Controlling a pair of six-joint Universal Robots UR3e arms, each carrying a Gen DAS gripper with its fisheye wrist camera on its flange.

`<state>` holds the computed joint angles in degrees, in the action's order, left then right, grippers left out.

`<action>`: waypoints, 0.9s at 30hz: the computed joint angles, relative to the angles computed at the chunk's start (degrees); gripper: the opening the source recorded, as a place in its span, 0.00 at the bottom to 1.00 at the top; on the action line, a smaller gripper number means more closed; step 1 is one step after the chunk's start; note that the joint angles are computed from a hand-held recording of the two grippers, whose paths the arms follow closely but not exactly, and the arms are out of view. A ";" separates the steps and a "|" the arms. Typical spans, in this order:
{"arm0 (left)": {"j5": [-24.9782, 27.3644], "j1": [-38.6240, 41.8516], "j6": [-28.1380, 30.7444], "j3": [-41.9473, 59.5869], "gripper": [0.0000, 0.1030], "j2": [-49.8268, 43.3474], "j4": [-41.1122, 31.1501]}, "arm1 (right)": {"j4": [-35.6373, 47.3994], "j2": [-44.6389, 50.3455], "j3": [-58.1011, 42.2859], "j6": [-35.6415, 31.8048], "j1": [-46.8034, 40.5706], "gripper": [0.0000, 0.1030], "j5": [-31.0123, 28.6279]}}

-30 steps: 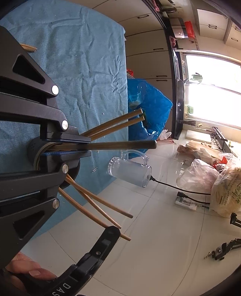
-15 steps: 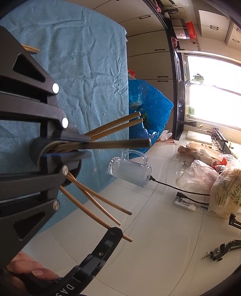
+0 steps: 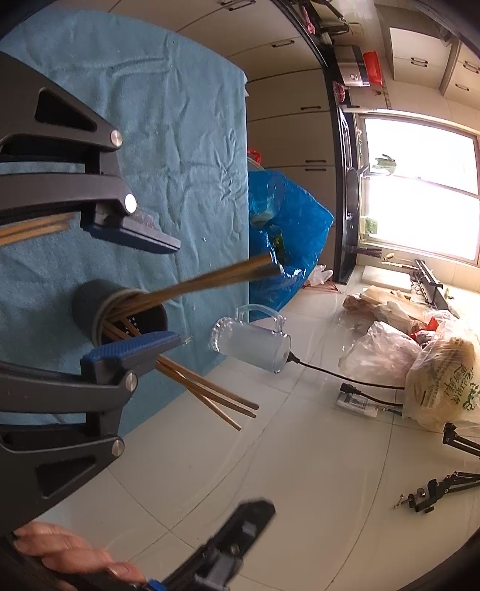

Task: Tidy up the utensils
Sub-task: 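Pull both open grippers back from the cup toward the loose chopsticks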

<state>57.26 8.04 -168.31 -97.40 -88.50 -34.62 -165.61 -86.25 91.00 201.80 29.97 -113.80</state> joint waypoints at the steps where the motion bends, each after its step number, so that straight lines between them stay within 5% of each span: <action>1: 0.20 0.78 0.25 -0.83 0.45 1.14 -0.46 | 0.06 -0.49 0.28 0.39 0.63 0.43 -0.81; 6: -2.41 9.12 5.30 -5.93 0.49 9.90 -8.39 | -0.24 -5.86 5.51 3.47 4.37 0.44 -3.38; 14: -7.07 33.37 25.10 -14.34 0.56 23.20 -29.99 | 3.18 -5.87 10.89 5.47 9.93 0.44 0.90; 21: 2.09 37.20 30.08 -6.87 0.56 7.93 -39.16 | 7.91 1.92 8.58 8.03 7.02 0.44 14.26; 27: 7.56 30.94 27.10 -1.83 0.56 -3.28 -35.46 | 9.58 5.36 6.42 9.57 8.07 0.44 14.80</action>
